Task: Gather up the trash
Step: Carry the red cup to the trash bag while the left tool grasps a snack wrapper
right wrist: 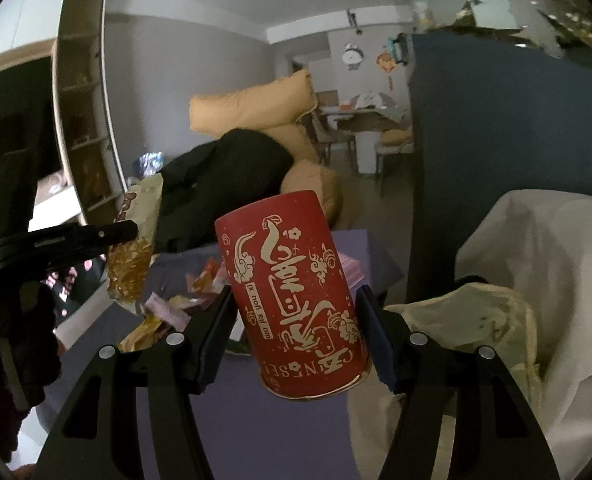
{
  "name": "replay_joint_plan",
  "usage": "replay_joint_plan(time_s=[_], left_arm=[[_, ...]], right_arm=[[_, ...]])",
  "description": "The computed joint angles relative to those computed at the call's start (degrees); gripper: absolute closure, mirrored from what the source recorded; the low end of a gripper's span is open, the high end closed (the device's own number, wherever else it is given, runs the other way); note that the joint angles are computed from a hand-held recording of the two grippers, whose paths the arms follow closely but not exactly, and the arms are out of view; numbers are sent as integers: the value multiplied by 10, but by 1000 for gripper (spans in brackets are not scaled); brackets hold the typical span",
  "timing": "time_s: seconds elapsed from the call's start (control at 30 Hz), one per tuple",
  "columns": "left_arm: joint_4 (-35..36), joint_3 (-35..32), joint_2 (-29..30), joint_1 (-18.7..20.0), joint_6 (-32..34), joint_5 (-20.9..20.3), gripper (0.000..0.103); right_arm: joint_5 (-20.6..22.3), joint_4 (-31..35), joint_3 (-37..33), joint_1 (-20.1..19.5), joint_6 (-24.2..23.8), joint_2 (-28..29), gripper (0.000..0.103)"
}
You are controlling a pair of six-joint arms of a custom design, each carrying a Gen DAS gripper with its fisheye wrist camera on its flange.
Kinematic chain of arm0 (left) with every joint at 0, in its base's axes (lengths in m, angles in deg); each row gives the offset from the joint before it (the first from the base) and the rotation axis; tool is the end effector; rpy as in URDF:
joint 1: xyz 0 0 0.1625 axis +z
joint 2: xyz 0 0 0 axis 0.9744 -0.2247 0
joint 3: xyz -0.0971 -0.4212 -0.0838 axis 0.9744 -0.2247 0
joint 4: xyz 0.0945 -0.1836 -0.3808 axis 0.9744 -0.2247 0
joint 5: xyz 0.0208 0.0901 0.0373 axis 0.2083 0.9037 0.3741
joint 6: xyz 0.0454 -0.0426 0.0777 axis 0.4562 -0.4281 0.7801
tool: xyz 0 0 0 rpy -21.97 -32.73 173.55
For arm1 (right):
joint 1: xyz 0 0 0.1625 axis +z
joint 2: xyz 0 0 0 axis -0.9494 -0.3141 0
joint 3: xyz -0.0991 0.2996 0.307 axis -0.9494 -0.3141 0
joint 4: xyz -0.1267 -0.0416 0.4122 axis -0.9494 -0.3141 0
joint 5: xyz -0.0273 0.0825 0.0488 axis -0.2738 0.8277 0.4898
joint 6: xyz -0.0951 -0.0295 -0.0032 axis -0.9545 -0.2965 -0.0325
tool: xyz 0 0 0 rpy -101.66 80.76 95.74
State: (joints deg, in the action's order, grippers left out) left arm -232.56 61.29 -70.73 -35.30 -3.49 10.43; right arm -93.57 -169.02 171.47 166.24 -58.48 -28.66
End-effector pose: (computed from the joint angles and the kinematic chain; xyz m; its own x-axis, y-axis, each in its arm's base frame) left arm -0.2861 -0.5249 0.2016 -0.9007 0.1593 -0.4041 0.4215 0.5454 -0.7245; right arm 0.1640 -0.5053 0.2808 -0.7570 -0.3465 0.5539 -0.6525 0.4451 -0.6133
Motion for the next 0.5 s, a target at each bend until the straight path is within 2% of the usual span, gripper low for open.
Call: replay_joint_plan(time_s=[0.27, 0.37, 0.5], left_arm=[[-57, -61, 70, -22, 40, -19, 72], [-93, -96, 115, -26, 63, -31, 72], [-73, -152, 181, -26, 82, -67, 72]], right_arm=[[43, -15, 12, -34, -9, -54, 45], [52, -27, 7, -47, -45, -75, 45], [26, -85, -1, -61, -101, -83, 45]])
